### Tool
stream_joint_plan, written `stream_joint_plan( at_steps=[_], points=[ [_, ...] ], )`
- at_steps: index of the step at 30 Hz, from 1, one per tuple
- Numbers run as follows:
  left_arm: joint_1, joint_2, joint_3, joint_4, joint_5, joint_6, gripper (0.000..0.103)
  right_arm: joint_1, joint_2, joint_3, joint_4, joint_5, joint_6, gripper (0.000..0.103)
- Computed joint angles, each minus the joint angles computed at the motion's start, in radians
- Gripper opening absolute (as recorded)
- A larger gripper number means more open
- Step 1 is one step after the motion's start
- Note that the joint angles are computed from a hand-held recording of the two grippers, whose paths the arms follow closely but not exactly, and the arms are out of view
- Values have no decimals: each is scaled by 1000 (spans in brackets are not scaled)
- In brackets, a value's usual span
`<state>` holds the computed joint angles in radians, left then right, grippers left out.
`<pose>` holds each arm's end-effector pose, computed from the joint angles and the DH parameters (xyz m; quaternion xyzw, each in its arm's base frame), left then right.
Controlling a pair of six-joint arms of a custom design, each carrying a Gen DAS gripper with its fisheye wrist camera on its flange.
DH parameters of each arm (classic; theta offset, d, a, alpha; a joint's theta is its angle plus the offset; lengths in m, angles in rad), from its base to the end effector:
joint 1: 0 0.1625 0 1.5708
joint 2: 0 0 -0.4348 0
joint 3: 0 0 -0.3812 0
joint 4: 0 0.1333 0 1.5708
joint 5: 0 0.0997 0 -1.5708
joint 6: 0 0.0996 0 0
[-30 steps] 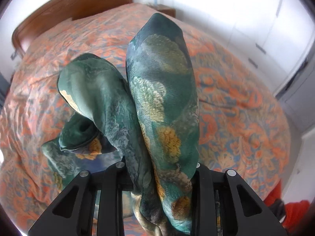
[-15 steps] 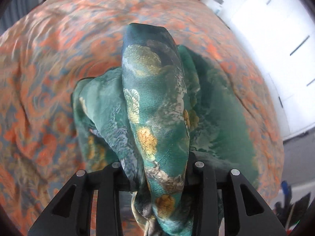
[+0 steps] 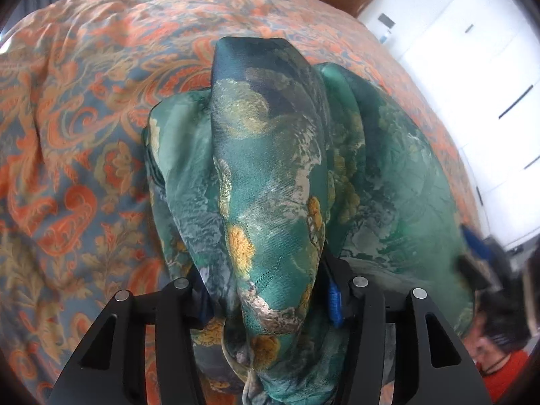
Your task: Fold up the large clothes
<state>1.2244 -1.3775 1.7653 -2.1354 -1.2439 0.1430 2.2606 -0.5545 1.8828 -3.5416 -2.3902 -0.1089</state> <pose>-0.0317 -0.5745 0.3697 0.2242 0.9570 -0.1031 0.1524 0.4169 -0.4102 0.0267 0.2225 -0.8507 0.3857 0.2792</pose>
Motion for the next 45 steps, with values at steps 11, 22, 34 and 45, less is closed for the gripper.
stream_joint_plan(
  at_steps=[11, 22, 34, 45],
  points=[
    [72, -24, 92, -132, -94, 44, 57, -89, 35, 15, 242, -20, 174, 45],
    [94, -38, 88, -118, -130, 28, 60, -73, -49, -124, 707, 16, 345, 46],
    [67, -22, 71, -101, -106, 20, 60, -186, 75, -413, 622, 14, 413, 46],
    [55, -16, 81, -117, -87, 30, 61, -195, 110, -422, 670, -56, 407, 45]
  ],
)
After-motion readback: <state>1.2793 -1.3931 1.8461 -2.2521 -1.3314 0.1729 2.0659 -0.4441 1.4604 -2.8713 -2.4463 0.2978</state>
